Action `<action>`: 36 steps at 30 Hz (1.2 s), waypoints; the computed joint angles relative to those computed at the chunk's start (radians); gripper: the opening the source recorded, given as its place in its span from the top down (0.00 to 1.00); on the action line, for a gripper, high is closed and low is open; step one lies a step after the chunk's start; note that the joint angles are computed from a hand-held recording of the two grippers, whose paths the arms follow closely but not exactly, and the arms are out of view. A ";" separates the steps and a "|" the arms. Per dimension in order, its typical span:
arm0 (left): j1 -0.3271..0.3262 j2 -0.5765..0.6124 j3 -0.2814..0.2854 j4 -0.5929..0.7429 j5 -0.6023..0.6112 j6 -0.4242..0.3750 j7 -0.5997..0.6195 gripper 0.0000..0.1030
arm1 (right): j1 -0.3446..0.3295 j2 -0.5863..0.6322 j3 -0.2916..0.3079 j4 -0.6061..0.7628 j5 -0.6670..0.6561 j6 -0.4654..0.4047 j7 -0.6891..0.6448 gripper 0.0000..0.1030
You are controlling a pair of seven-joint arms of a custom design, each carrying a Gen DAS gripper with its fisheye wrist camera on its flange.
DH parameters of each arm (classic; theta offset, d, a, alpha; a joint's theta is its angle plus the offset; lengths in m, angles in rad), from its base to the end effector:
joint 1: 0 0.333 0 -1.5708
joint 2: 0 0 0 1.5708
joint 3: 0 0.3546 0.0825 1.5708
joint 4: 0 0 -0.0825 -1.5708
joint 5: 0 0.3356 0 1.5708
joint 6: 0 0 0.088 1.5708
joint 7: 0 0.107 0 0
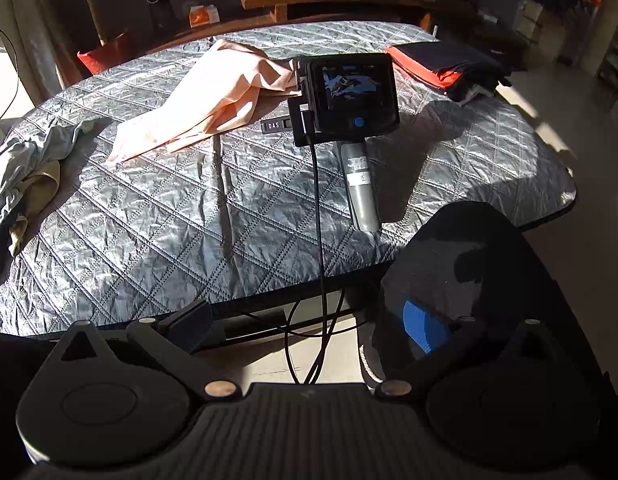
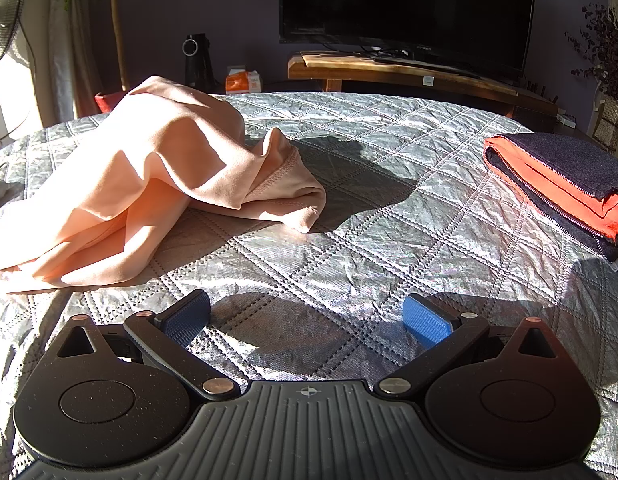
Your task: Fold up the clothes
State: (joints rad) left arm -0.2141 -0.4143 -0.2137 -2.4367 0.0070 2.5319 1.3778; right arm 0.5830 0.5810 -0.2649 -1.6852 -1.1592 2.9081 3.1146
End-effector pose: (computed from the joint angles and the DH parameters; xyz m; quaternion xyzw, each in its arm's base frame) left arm 0.3605 -0.1784 0.5639 -0.5961 0.7625 -0.1987 0.1542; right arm 0.6187 0.2995 0.3740 -0.6204 0.6618 -0.3044 0.2908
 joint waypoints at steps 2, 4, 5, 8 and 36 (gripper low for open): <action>-0.001 0.000 -0.001 0.001 0.001 -0.002 0.000 0.01 | 0.001 0.000 -0.001 0.000 0.001 0.000 0.000 0.00; -0.002 0.000 -0.001 0.001 0.001 -0.003 0.001 0.01 | 0.001 0.000 -0.001 0.000 0.001 0.001 0.000 0.00; -0.002 0.000 -0.001 0.001 0.002 -0.003 0.001 0.01 | 0.001 0.000 -0.002 0.000 0.001 0.001 -0.001 0.00; -0.001 0.002 -0.002 0.002 0.003 -0.006 -0.001 0.01 | 0.002 0.000 -0.002 0.000 0.002 0.001 -0.001 0.00; -0.007 0.012 -0.001 0.006 0.001 -0.017 0.009 0.01 | 0.003 0.000 -0.003 -0.001 0.002 0.001 -0.002 0.00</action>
State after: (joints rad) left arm -0.2210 -0.4023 -0.2147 -2.4304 0.0078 2.5146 1.3864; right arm 0.5857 0.5807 -0.2683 -1.6863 -1.1569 2.9095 3.1130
